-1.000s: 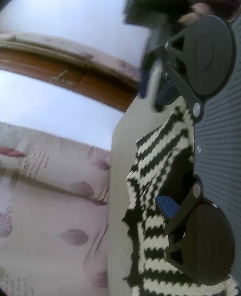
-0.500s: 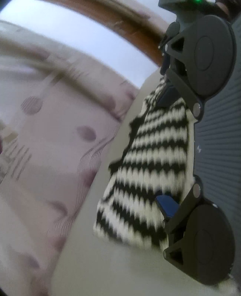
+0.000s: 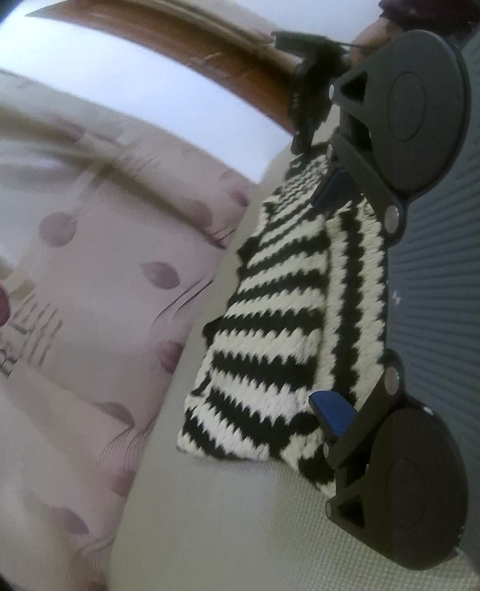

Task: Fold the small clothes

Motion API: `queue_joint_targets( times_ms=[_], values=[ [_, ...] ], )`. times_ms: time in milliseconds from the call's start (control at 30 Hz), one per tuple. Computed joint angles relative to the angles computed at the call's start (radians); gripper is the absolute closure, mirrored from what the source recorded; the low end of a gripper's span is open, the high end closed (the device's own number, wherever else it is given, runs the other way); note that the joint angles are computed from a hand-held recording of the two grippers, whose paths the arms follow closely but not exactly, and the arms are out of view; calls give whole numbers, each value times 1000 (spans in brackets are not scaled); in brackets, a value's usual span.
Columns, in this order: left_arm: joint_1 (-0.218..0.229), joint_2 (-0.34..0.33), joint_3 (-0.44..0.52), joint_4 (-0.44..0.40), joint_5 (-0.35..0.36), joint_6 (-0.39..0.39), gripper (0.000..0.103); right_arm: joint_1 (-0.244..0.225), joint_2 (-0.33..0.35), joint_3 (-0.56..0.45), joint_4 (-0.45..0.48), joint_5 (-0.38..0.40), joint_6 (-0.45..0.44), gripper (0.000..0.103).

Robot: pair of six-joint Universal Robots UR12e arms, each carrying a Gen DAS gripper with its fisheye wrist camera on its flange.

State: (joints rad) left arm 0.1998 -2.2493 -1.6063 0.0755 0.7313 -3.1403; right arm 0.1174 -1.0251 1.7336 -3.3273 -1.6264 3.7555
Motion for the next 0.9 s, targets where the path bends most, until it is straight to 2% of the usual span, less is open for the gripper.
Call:
queue_joint_targets(
  times_ms=[167,267,300,367,400,433,500,533,600,633,667,700,733,767,833,900],
  values=[
    [-20,10,20,-125,82,33,0,-29,6,43,-71,41,172,86],
    [-36,11,33,-152,129,83,0,-55,21,60,-169,123,276,86],
    [-42,10,38,-160,145,96,0,-62,23,64,-185,148,308,80],
    [-49,6,48,-162,160,99,0,-66,17,69,-177,153,315,49],
    [-52,2,55,-162,167,95,0,-65,14,71,-175,148,305,23],
    [-54,-2,60,-159,174,85,0,-67,12,76,-194,155,304,14],
    [-58,-10,72,-149,185,41,0,-68,16,70,-215,171,303,14],
    [-58,-16,77,-133,185,8,0,-65,13,61,-185,165,282,14],
    [-55,-34,78,-35,199,-99,1,-56,5,40,-101,152,214,14],
    [-56,-40,72,27,240,-160,5,-51,8,27,-71,142,171,15],
    [-54,-44,69,57,282,-232,20,-43,7,16,-45,125,126,15],
    [-45,-49,70,64,295,-324,36,-36,6,7,-19,110,82,18],
    [-36,-54,69,80,285,-381,41,-29,6,2,-7,98,49,28],
    [-28,-57,68,89,273,-412,47,-24,6,-1,-5,87,19,32],
    [-21,-57,67,83,238,-388,41,-9,2,-5,6,36,-24,32],
    [-21,-55,67,80,199,-326,19,-4,3,1,-27,26,-17,32]
  ],
)
